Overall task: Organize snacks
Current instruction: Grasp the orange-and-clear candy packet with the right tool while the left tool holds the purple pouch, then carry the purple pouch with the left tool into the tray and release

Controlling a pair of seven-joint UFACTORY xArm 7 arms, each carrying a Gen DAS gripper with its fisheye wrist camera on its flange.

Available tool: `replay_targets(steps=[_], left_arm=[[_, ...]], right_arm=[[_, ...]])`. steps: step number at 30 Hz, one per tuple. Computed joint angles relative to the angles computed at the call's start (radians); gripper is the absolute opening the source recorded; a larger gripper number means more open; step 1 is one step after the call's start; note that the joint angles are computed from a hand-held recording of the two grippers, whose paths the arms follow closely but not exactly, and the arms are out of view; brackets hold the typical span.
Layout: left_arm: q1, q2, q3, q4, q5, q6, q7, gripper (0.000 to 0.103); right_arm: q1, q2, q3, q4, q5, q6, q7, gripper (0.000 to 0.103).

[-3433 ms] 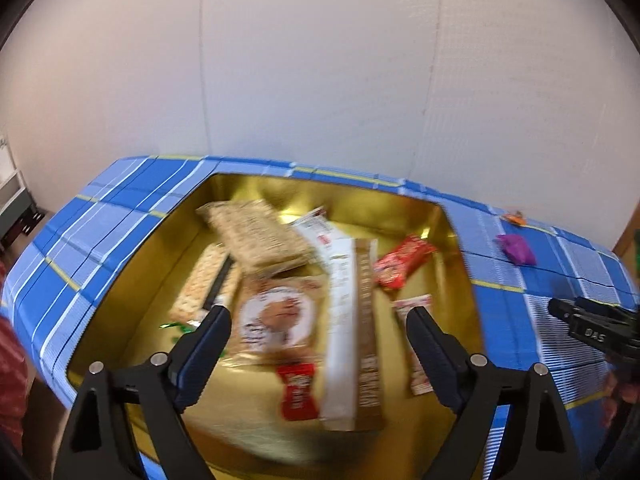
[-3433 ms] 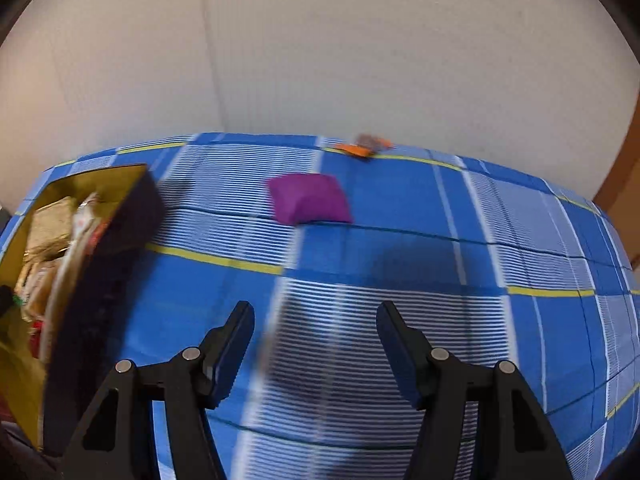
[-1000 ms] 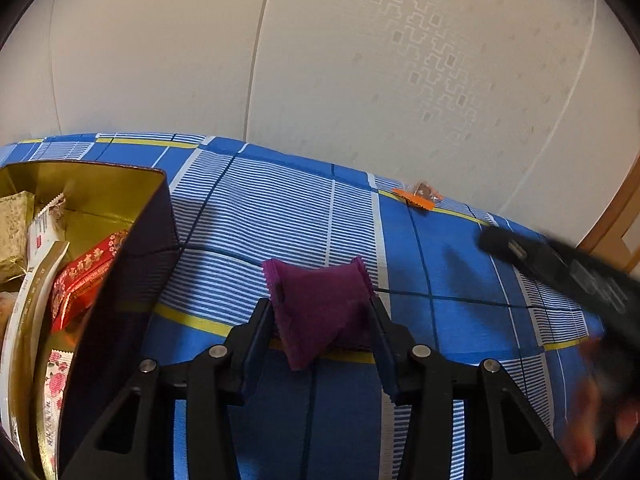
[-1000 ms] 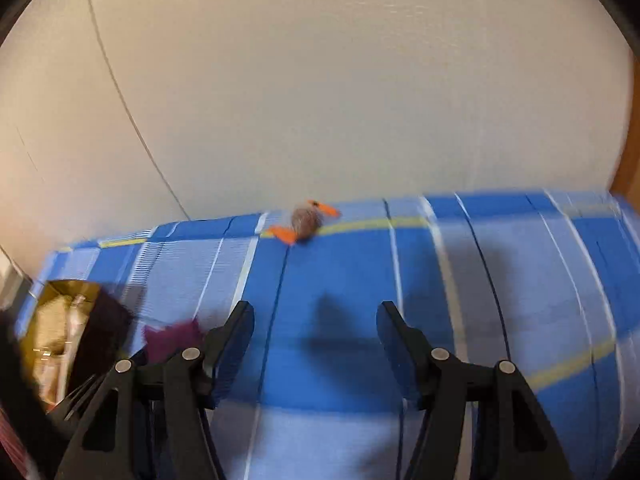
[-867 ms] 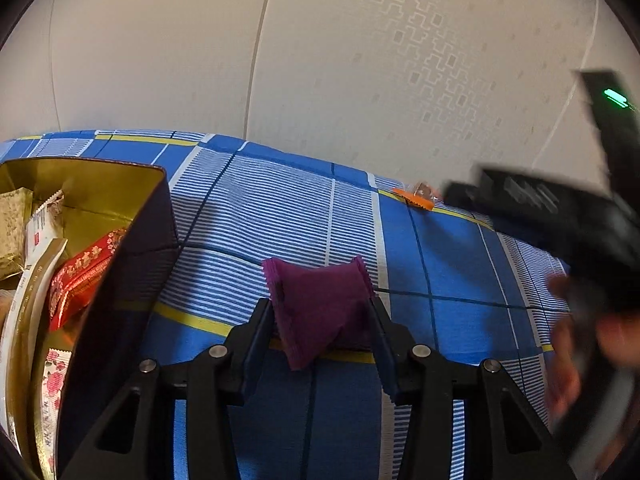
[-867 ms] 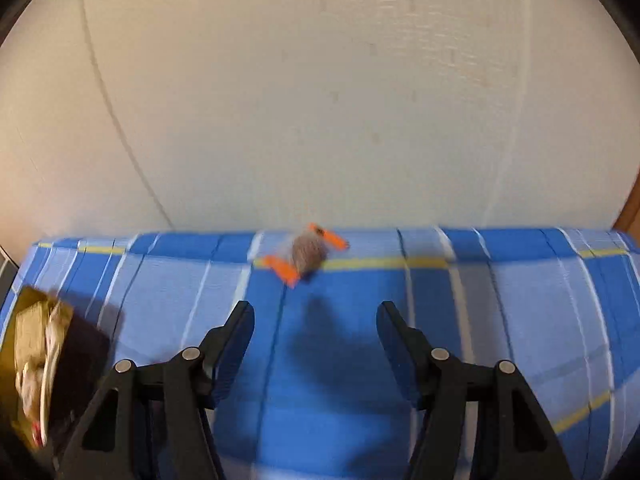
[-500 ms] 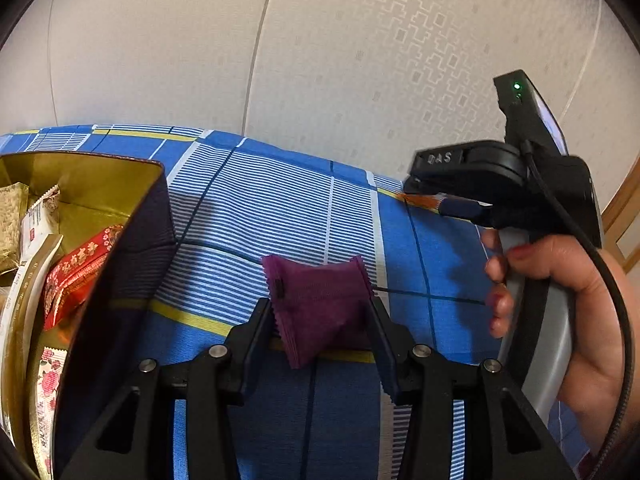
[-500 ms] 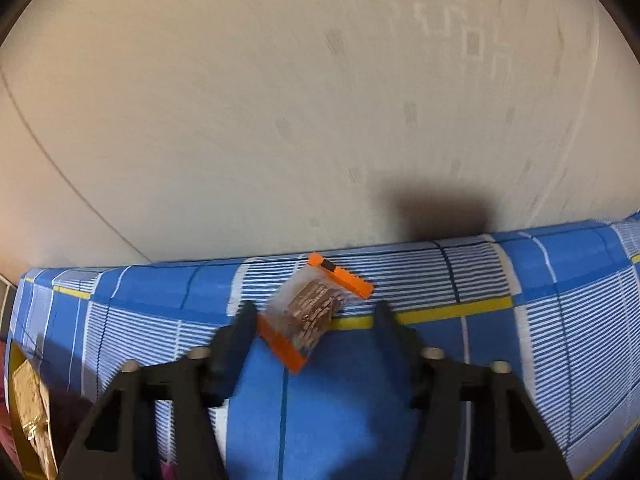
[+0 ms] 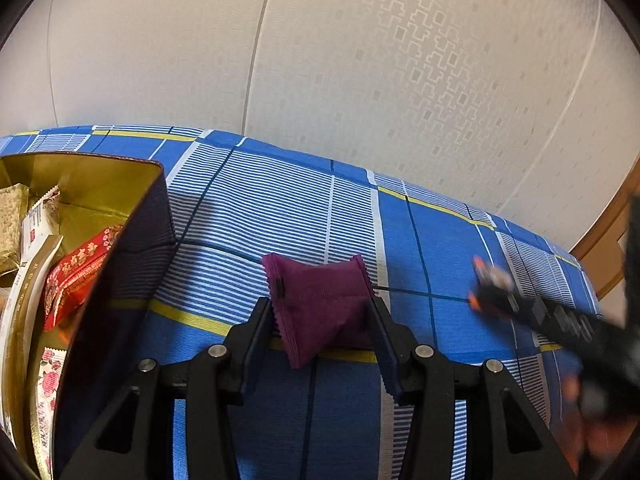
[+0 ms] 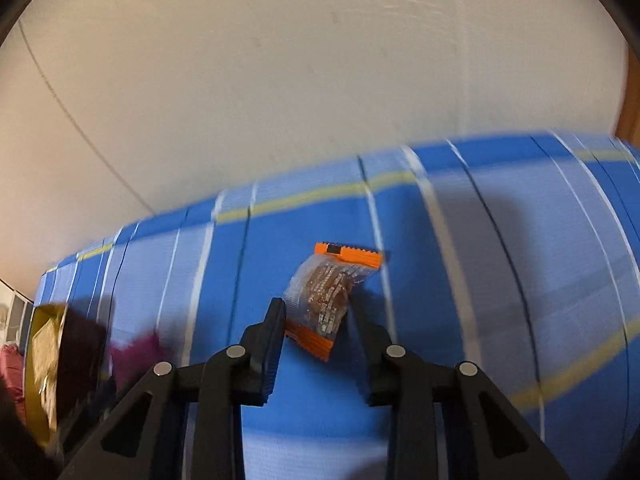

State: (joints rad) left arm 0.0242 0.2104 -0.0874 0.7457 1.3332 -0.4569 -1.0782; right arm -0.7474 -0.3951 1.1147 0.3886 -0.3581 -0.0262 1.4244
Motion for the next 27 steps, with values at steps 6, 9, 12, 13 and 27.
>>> replay_targets(steps=[6, 9, 12, 13, 27], left_arm=[[-0.026, -0.027, -0.011, -0.028, -0.069, 0.055, 0.086, 0.055], [-0.008, -0.030, -0.035, -0.028, -0.065, 0.064, 0.098, 0.050], [-0.005, -0.038, -0.035, -0.036, -0.055, 0.058, 0.112, 0.044], [-0.003, -0.039, -0.035, -0.039, -0.053, 0.054, 0.113, 0.043], [-0.024, -0.141, 0.049, -0.131, 0.039, -0.030, 0.061, 0.032]], right_arm=[[0.330, -0.114, -0.155, -0.127, 0.076, 0.022, 0.088, 0.031], [0.433, -0.147, -0.180, -0.114, 0.063, 0.145, 0.110, 0.031], [0.434, -0.162, -0.159, -0.117, 0.020, 0.148, 0.152, 0.031], [0.447, -0.165, -0.175, -0.123, 0.006, 0.150, 0.152, 0.031], [0.490, -0.143, -0.272, -0.147, -0.087, 0.091, 0.198, 0.031]])
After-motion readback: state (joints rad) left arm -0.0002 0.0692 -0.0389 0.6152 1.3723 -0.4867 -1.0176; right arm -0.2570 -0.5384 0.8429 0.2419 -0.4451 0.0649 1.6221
